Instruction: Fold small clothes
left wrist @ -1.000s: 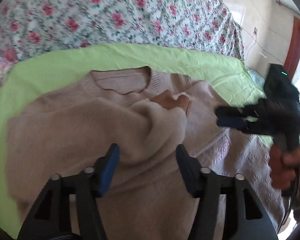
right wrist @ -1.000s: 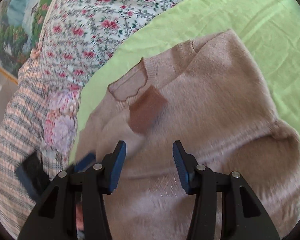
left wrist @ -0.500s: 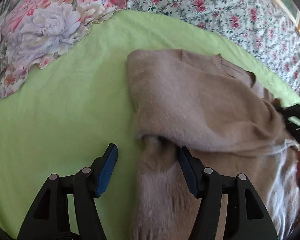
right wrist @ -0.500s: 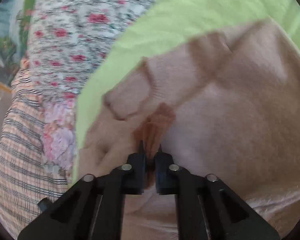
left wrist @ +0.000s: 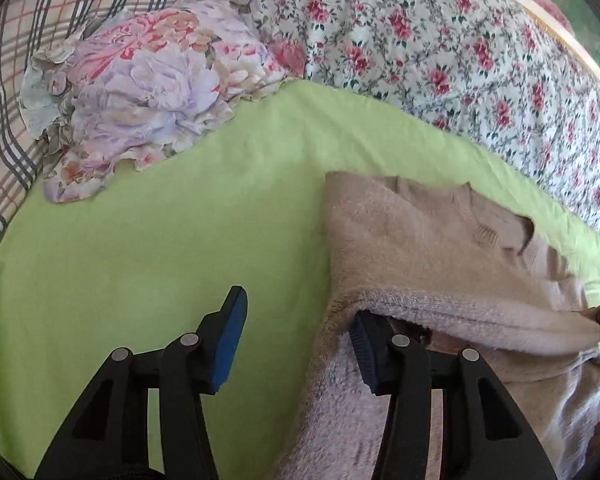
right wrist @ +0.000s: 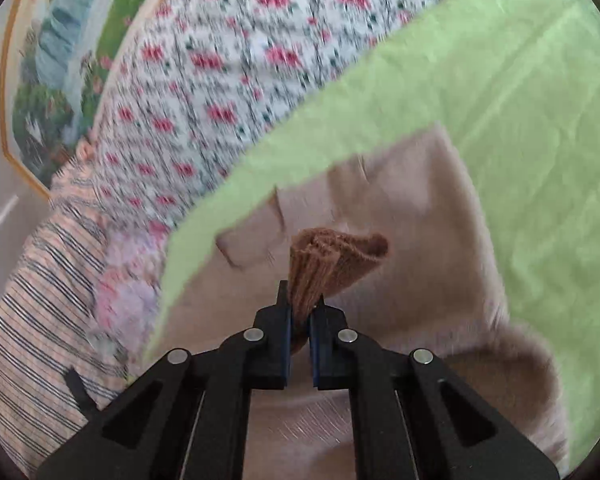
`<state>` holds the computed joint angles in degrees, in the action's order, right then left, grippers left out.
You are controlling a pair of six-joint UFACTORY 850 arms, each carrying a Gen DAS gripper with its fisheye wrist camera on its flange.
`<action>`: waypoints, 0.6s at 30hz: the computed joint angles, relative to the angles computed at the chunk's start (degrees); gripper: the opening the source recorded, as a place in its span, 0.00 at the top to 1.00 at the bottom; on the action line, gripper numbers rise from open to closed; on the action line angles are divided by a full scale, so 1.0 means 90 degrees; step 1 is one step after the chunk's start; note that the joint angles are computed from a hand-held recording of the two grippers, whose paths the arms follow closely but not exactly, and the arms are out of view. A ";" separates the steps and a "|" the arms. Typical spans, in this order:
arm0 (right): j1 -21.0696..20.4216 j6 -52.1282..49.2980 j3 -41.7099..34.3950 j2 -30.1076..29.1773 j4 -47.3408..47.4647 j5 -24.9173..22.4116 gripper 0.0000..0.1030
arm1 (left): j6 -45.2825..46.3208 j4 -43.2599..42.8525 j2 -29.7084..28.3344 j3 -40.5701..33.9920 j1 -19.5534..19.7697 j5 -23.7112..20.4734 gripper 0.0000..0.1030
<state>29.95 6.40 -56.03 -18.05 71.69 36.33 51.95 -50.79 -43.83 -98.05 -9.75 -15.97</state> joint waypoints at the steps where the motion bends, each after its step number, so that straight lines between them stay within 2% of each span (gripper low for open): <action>1: 0.0018 -0.0151 -0.0017 -0.0017 0.0144 -0.0057 0.92 | -0.0450 0.0532 -0.0045 -0.0050 -0.0003 -0.0067 0.51; 2: 0.0026 -0.0202 -0.0021 -0.0041 0.0188 -0.0086 0.92 | -0.0735 0.0851 -0.0107 -0.0139 0.0025 -0.0254 0.51; 5: -0.0064 -0.0223 0.0006 -0.0008 0.0274 -0.0385 0.89 | -0.0576 0.0762 -0.0288 -0.0437 0.0211 -0.1190 0.51; 8: -0.0150 -0.0109 0.0104 0.0057 0.0232 -0.0678 0.86 | 0.0212 -0.0260 -0.0545 -0.0885 0.0593 -0.2840 0.49; 11: -0.0157 0.0108 0.0130 0.0065 0.0098 -0.0723 0.71 | -0.0137 -0.0370 -0.0902 -0.1561 0.0699 -0.3473 0.32; 12: -0.0156 0.0194 0.0128 0.0055 0.0024 -0.0729 0.68 | -0.0362 -0.0275 -0.1065 -0.1851 0.0682 -0.3583 0.32; 17: -0.0187 -0.0532 -0.0054 -0.0002 0.0547 -0.0905 0.68 | -0.2059 0.1218 -0.2923 -0.4979 0.0334 -0.4721 0.33; 18: -0.0196 -0.0825 -0.0109 -0.0006 0.0737 -0.0929 0.74 | -0.2166 0.1427 -0.3145 -0.5379 0.0278 -0.4863 0.35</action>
